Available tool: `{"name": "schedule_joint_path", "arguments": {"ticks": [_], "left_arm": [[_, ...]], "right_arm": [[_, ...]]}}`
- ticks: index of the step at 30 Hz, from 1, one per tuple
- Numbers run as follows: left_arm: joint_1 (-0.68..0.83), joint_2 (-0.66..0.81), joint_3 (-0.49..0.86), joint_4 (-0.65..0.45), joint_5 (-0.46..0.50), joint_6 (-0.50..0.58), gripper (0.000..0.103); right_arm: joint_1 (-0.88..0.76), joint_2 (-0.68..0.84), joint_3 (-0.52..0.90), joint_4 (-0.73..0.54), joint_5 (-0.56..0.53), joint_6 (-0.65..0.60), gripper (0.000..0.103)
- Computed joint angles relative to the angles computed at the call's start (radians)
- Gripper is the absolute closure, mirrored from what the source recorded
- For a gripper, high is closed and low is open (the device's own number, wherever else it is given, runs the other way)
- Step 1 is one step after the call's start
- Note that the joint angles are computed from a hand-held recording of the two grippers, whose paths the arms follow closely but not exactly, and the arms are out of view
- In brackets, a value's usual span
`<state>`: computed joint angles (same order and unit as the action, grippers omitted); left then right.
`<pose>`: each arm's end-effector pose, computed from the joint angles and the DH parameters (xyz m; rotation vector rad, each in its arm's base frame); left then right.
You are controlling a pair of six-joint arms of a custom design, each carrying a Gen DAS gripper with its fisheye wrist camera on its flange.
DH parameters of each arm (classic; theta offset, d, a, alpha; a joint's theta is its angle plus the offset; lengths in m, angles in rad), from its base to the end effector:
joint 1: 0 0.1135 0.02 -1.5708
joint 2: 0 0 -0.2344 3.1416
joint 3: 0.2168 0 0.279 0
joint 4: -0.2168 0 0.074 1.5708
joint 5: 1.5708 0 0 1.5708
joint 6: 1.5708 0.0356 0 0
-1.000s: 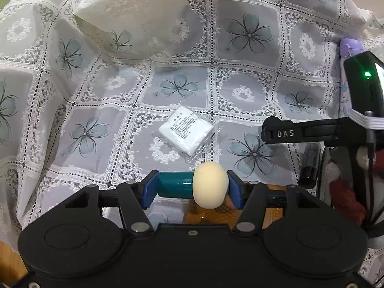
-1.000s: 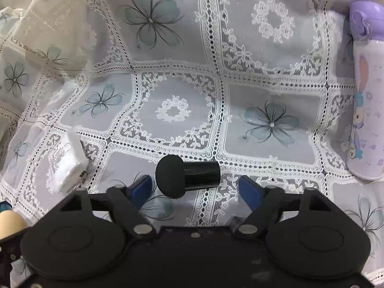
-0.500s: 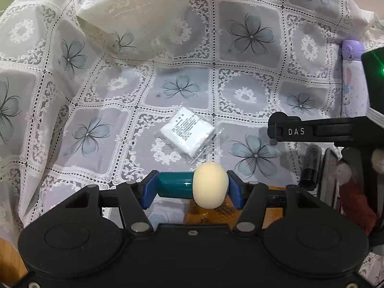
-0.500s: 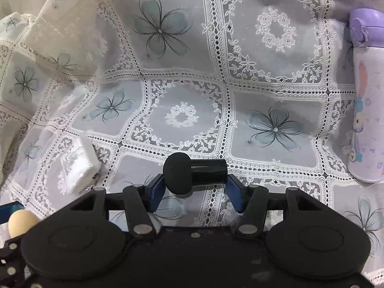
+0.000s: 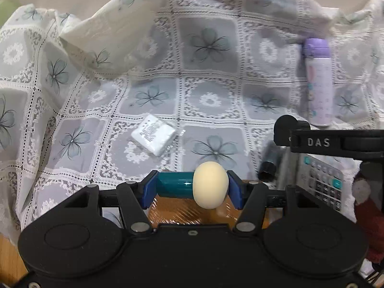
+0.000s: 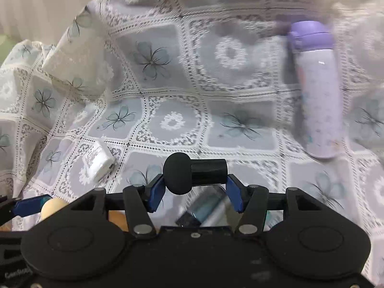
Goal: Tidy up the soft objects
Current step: 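Carry the sponge stick over the basket with the left tool, then open the left tool to drop the sponge stick into the basket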
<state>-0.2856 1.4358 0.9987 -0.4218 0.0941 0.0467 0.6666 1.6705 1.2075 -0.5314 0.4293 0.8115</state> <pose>0.3178 -0.0968 0.2019 0.4451 2.3959 -0.2219 0.3014 0.2183 0.1896 0.3332 2.4171 0.0939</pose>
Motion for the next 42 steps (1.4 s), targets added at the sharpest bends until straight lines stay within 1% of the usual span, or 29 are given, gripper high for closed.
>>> {"name": "schedule_joint_path", "arguments": {"ticks": [3,8,13,16,18,21,23,27,30,35,42], "left_arm": [[-0.02,-0.084,-0.043,-0.031,0.0,-0.002,0.047],[-0.052,-0.247,-0.12,-0.104,0.005,-0.012,0.047],[-0.086,-0.426,-0.201,-0.199,-0.002,-0.03,0.047],[-0.108,-0.537,-0.252,-0.263,-0.007,-0.049,0.047],[-0.126,-0.609,-0.285,-0.304,-0.021,-0.069,0.047],[-0.162,-0.713,-0.337,-0.363,-0.052,-0.095,0.047],[-0.202,-0.777,-0.367,-0.397,-0.096,-0.119,0.047],[-0.254,-0.893,-0.418,-0.468,-0.138,-0.165,0.047],[-0.307,-0.982,-0.454,-0.526,-0.187,-0.205,0.046],[-0.381,-1.083,-0.506,-0.598,-0.26,-0.268,0.046],[-0.46,-1.21,-0.562,-0.7,-0.346,-0.369,0.046]], "right_arm": [[0.039,-0.095,-0.067,-0.042,0.031,0.05,0.048],[0.156,-0.258,-0.152,-0.15,0.104,0.184,0.048],[0.334,-0.35,-0.166,-0.304,0.214,0.38,0.048],[0.443,-0.364,-0.15,-0.403,0.263,0.514,0.048],[0.526,-0.363,-0.136,-0.477,0.297,0.625,0.048],[0.648,-0.329,-0.101,-0.586,0.337,0.801,0.048],[0.724,-0.3,-0.077,-0.65,0.348,0.917,0.048],[0.843,-0.247,-0.044,-0.738,0.349,1.112,0.048],[0.935,-0.172,0.013,-0.826,0.35,1.269,0.048],[1.046,-0.08,0.083,-0.912,0.341,1.465,0.048],[1.144,0.049,0.203,-1.023,0.309,1.643,0.048]]}}
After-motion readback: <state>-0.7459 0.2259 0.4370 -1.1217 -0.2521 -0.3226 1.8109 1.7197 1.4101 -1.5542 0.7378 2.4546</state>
